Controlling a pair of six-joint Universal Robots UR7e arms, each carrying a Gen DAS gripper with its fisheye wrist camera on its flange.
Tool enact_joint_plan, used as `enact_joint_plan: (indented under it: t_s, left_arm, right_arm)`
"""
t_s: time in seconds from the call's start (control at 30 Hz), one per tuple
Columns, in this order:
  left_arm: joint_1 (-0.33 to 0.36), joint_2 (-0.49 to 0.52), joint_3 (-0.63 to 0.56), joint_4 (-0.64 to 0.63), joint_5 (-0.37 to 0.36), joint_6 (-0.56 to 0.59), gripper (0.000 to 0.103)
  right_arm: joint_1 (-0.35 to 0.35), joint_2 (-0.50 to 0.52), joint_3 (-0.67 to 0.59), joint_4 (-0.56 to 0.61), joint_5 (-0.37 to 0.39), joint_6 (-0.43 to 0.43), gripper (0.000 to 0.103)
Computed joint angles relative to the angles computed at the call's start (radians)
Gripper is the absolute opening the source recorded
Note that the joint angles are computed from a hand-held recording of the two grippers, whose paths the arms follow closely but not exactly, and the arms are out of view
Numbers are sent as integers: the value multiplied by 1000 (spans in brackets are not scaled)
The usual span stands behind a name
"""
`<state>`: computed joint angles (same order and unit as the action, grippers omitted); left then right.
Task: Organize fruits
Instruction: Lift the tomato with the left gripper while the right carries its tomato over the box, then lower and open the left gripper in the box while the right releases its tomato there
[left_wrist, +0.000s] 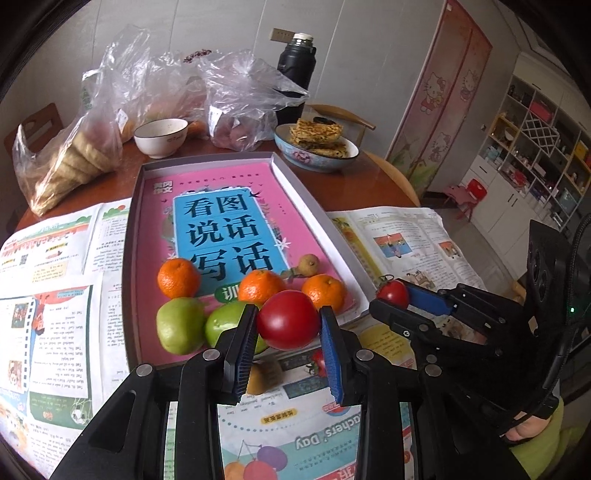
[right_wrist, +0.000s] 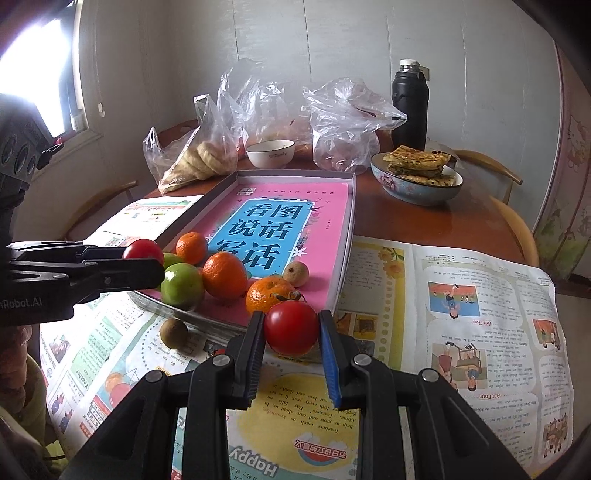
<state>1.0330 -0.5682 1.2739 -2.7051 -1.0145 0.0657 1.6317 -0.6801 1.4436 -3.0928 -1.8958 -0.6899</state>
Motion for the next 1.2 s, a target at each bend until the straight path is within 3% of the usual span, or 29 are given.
enact_joint_plan:
  t_s: [0.5, 1.2]
  left_arm:
    - [-5, 96, -121, 139, -1, 2, 34]
    - [14, 117, -154, 172, -3, -11, 34]
  right_arm:
    - [-4, 19, -81, 18, 36, 9, 29]
    - [-8, 54, -135, 89, 49, 21, 29]
